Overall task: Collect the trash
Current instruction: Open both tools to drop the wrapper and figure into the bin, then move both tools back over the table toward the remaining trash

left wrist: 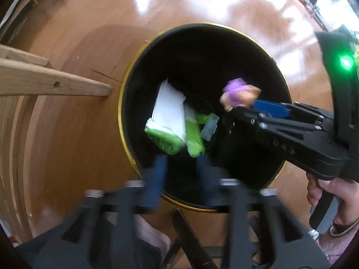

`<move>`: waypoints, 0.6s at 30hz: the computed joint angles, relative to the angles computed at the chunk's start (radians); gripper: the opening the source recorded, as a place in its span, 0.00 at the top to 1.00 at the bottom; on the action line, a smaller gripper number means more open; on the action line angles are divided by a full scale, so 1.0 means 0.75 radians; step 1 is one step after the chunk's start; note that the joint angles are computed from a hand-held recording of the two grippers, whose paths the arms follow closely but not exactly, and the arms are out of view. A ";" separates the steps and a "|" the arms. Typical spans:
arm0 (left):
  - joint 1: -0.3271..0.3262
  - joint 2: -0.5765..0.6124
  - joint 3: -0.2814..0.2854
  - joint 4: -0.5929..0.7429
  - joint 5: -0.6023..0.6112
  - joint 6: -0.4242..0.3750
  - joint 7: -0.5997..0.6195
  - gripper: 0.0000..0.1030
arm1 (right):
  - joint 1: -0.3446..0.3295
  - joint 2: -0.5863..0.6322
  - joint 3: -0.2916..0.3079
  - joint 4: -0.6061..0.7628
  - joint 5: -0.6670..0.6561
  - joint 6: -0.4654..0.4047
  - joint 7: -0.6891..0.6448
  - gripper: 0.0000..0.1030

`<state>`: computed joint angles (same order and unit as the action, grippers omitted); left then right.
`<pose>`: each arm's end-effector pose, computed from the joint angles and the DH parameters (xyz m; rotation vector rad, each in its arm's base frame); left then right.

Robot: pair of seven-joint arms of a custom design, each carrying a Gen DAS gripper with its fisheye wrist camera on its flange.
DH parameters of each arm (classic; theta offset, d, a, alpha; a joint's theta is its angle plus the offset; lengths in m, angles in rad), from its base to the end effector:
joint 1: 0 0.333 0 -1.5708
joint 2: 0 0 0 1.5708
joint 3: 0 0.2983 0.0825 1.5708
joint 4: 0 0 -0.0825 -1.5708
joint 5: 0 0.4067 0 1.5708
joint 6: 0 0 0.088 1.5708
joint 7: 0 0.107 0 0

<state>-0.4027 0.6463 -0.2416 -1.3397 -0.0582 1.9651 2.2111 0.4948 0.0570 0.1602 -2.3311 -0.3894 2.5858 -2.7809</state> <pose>0.6074 -0.4171 0.3351 0.5292 -2.9443 0.2061 0.4272 0.3371 0.2978 -0.8503 2.7259 -0.1488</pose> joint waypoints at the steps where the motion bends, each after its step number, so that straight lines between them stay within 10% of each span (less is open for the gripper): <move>1: 0.008 -0.015 -0.003 -0.021 -0.012 0.031 0.001 0.28 | 0.005 -0.017 -0.001 0.000 -0.036 -0.016 0.030 0.29; 7: 0.079 -0.095 -0.039 -0.102 -0.142 0.103 0.042 0.19 | 0.013 -0.153 0.036 0.029 -0.202 -0.264 0.177 0.06; 13: 0.254 -0.375 -0.122 -0.259 -0.500 0.210 0.385 0.10 | 0.014 -0.262 0.094 0.145 -0.294 -0.718 0.180 0.06; 18: 0.369 -0.429 -0.037 -0.132 -0.750 0.245 0.315 0.06 | 0.018 -0.175 0.126 0.368 -0.543 -0.902 0.175 0.06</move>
